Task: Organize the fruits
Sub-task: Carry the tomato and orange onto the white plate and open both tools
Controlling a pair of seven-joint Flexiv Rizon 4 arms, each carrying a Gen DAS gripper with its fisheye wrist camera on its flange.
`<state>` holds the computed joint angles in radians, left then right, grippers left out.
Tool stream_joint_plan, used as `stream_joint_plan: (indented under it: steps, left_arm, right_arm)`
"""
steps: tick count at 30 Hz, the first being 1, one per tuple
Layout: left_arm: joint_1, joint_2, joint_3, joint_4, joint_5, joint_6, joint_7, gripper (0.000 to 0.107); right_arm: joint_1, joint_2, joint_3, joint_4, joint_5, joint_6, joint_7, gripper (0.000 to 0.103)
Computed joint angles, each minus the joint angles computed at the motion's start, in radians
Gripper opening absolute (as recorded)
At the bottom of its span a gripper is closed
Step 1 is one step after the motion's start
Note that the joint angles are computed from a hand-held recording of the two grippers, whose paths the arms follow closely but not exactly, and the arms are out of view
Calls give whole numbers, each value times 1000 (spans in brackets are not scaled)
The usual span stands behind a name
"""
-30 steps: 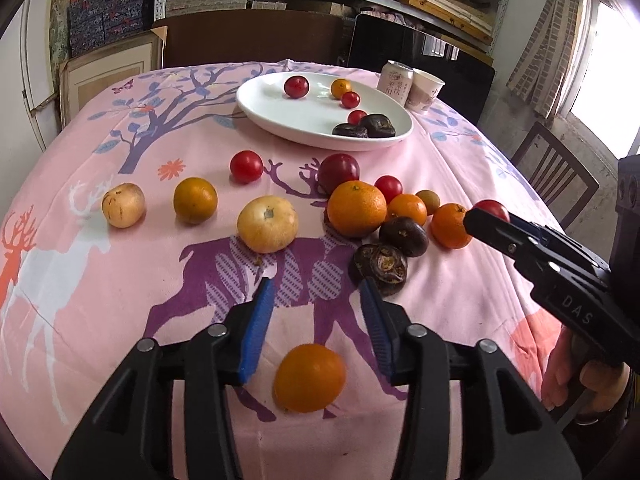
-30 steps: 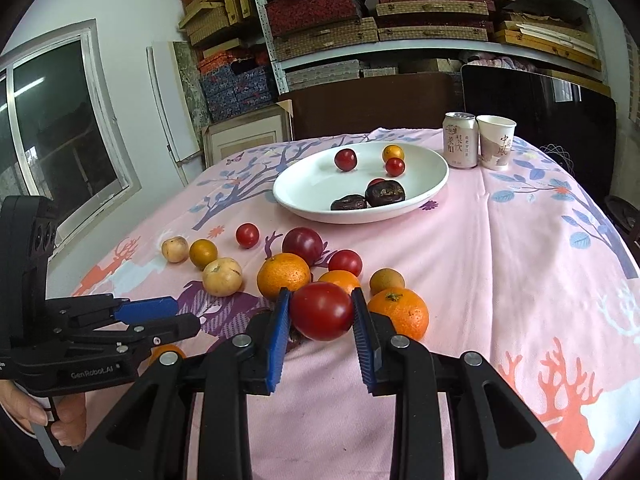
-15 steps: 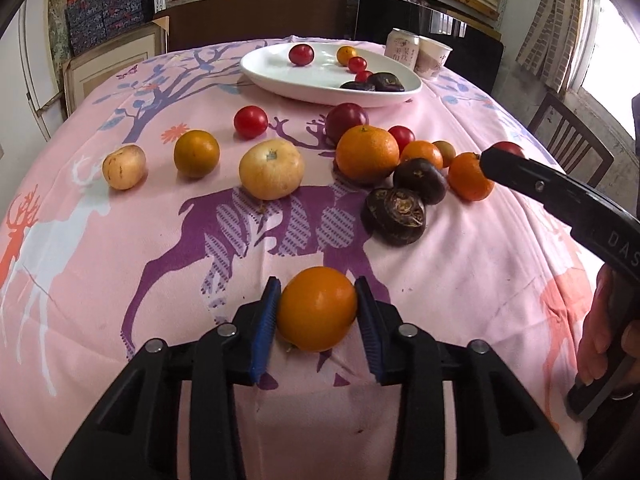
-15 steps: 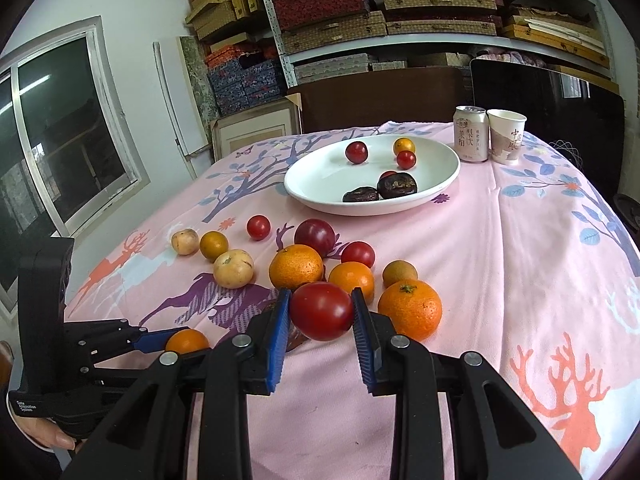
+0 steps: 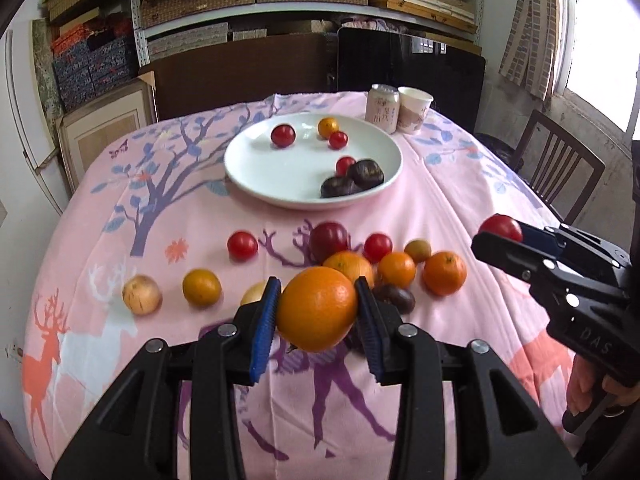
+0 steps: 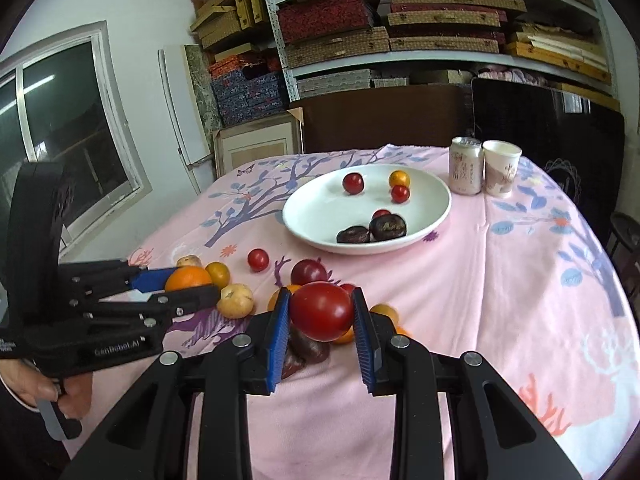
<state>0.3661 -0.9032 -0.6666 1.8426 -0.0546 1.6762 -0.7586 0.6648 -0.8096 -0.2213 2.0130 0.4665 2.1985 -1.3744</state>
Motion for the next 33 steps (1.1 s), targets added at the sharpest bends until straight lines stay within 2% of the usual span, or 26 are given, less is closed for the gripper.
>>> stream_joint_plan:
  steps: [3,5,8,13,16,22,23,25,27,29,33]
  left_arm:
    - [-55,-19,8,-98,-41,-39,-18,37]
    - [-111,-36,39,-176,-76,-69,-23,37]
    - [-209,-74,112,-311,-129,-122,-21,37]
    - [-388,-173,300,-576,-227,-269,-53,37]
    - [-441,-238,367,-706,-265,-346,-74,37]
    - [-510,-357,478,-925,-278,-457,-141,37]
    - [-513,-368,487,-945,-277,-469,-155,37]
    - [-511,-384,489,-979,-284,-500,-182,37]
    - [-497,-381,463,-967,-295,-495,-181,53]
    - [-490,-358,450,-912,-290,-417,-175,66]
    - [-438,-285,366,-762,-292,-317,-116,68]
  right_arm:
    - [29,-5,-92,-35,13,-66,-34,30]
    - [6,-21,-113,-74,-15,-100,-29,30]
    - [-37,-58,-124,-141,-71,-134,-11,30]
    - [-112,-139,-133,-281,-187,-231,46,30]
    - [-162,-175,-115,-352,-286,-282,71,30]
    - [-194,-238,-119,-467,-445,-385,100,31]
    - [-196,-245,-121,-482,-468,-405,106,33]
    - [-160,-265,-176,-489,-480,-419,136,51]
    - [-156,-260,-179,-474,-488,-397,155,51]
    - [-170,-240,-157,-448,-491,-370,161,51]
    - [-154,-198,-166,-376,-465,-337,167,51]
